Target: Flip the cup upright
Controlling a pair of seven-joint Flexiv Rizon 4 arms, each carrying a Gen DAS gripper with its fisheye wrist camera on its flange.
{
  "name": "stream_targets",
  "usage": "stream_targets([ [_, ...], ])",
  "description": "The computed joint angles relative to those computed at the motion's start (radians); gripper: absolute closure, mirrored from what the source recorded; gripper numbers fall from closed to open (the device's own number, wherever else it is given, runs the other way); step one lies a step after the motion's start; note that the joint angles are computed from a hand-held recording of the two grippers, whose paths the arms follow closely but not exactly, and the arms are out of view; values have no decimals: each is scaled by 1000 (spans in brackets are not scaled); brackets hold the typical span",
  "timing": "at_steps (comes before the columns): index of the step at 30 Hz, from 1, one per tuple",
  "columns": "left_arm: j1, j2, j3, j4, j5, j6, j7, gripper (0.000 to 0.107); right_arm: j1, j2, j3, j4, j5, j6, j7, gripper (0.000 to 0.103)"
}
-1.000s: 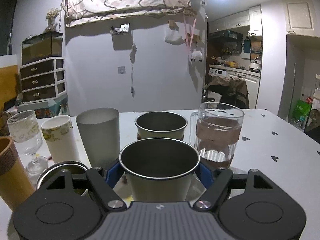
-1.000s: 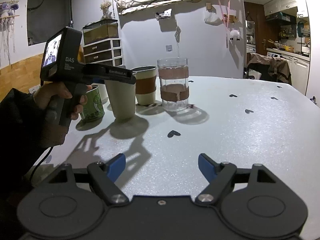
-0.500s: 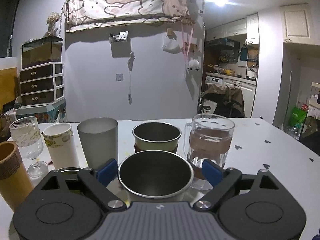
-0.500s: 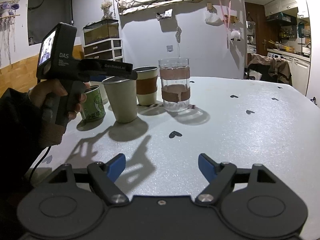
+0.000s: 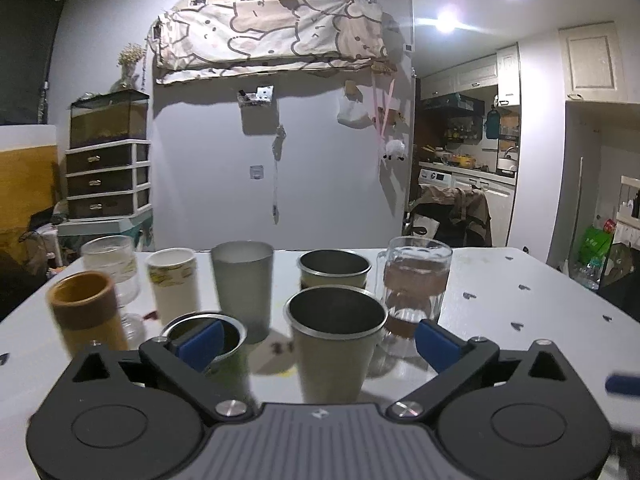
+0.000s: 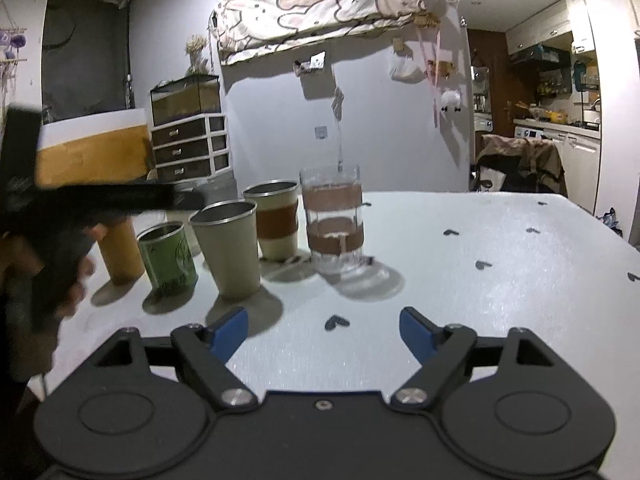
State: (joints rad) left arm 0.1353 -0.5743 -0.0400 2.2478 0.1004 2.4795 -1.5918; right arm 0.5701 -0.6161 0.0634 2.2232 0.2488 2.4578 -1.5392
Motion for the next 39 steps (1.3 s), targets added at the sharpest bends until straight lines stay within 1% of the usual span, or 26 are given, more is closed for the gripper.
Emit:
stream_targets([
  [3, -11, 13, 24, 55, -5, 45, 14, 4, 3, 0, 1, -5, 6, 8, 1, 15],
  [10, -5, 29, 43, 160, -3, 119, 10, 4, 31, -5, -9, -16, 56, 31, -25, 7],
  [17, -25, 8, 63, 239, -42, 231, 14, 4, 68, -6, -19, -16, 117, 40, -71, 0],
  [21, -35, 0, 67, 270, -63, 272, 15, 4, 92, -11, -23, -12, 150, 55, -106, 0],
  [26, -43, -1, 66, 291, -93, 268, 16, 4, 105, -14, -16, -9, 166, 64, -137, 0],
  [31, -51, -3, 67, 296, -96, 261, 32, 4, 97, -14, -4, -3, 155, 59, -134, 0],
  [39, -53, -8, 68, 303, -101, 283, 32, 4, 102, -14, -4, 0, 161, 59, -134, 0],
])
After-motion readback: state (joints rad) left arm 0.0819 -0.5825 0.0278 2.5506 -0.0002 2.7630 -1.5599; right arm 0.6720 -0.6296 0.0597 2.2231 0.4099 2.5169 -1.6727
